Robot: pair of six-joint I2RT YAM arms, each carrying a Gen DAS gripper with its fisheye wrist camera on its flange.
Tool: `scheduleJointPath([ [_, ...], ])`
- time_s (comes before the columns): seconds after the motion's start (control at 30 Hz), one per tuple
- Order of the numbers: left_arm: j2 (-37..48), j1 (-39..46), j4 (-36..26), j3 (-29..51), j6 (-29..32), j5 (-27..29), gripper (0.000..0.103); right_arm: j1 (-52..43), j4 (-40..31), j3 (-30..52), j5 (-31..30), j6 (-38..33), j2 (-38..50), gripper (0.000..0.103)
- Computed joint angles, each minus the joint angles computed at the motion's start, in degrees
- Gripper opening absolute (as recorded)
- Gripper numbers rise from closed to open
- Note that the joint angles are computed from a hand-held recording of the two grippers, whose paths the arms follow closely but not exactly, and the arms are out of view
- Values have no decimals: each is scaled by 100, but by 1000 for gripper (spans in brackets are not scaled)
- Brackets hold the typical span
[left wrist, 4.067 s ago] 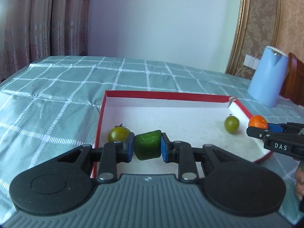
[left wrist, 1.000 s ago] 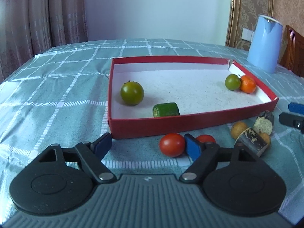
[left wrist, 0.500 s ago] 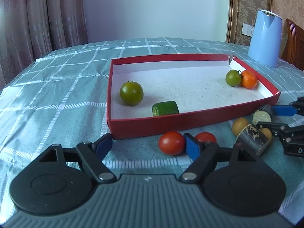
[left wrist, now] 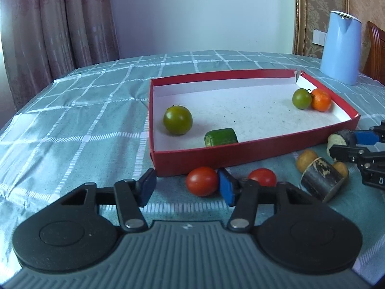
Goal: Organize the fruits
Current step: 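Grasp the dark wood-log piece with the right gripper while the left gripper reaches the red cherry tomatoes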
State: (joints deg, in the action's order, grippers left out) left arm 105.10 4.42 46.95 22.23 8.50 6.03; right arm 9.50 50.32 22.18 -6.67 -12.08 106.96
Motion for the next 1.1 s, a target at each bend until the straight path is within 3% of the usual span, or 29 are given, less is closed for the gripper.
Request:
scheduleJointPath([
  [0.23,-7,-3,193,-165,25,22,42,101,-69,70,137,70,42,35],
  [0.47,10,-205,385,-267,247,-54,25,102,-58,66,138,71,48,35],
  [0.77,75,-58,342,-198,139,246,25,88,22,64,173,121,93,35],
  [1.1,70,-188,463,-272,173,36,25,48,367,-94,211,209,98,35],
])
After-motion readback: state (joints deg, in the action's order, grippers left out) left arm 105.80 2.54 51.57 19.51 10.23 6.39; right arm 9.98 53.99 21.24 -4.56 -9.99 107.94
